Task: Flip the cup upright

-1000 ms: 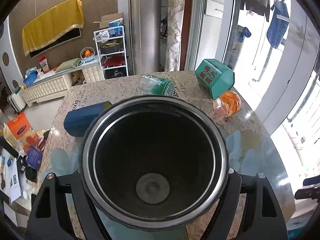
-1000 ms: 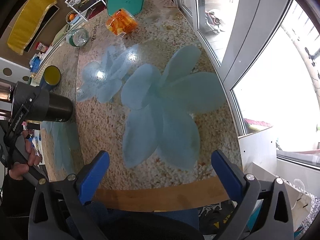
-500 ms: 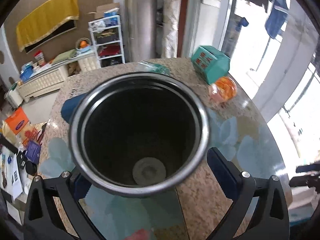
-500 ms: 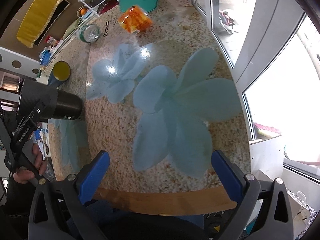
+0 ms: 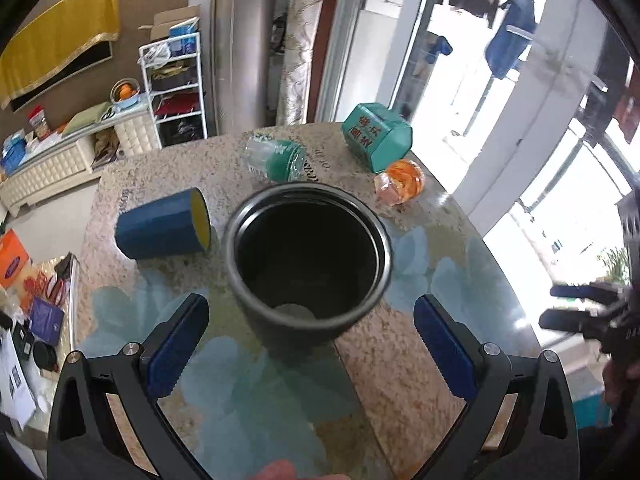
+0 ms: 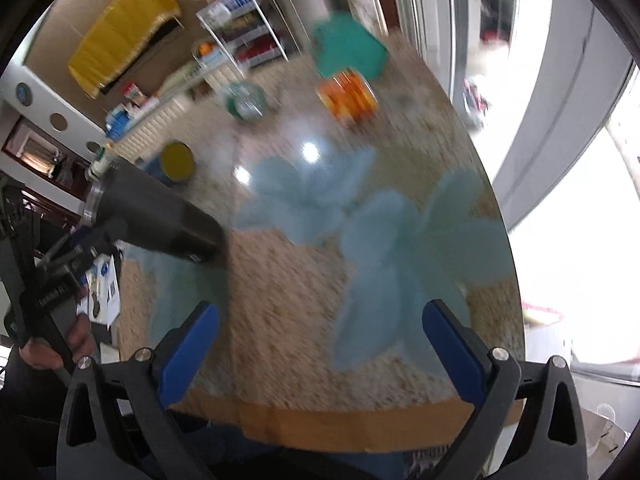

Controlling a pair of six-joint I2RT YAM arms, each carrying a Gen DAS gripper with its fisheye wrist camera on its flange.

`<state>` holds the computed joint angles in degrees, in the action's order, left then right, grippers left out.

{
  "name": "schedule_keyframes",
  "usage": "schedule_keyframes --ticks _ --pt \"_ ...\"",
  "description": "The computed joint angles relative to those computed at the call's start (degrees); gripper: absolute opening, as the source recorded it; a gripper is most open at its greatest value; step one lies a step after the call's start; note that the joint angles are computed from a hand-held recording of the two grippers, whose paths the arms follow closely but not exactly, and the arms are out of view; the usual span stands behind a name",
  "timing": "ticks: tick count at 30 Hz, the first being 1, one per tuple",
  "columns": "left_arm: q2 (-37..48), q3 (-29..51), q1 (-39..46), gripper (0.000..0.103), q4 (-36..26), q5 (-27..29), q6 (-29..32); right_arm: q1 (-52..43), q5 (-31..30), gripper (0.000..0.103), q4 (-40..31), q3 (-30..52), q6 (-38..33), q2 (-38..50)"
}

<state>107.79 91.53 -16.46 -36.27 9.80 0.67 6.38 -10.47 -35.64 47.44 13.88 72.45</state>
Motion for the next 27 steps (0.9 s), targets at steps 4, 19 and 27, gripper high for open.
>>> schedule_keyframes --ticks 4,19,27 --pt "-2.4 1.3 2.4 0.103 -5.3 2.9 5.2 9.0 7.6 0.103 2.8 1.4 4.2 -1.8" --pt "-5.2 6.2 11.2 0.103 -16.0 10.0 15.3 27.6 22.0 0.103 6.3 8.7 18.1 2.3" --pt "-6.8 5.3 12.4 0.103 -17.3 12.8 15.6 32.7 27.8 0.103 4.3 10.9 20.9 4.9"
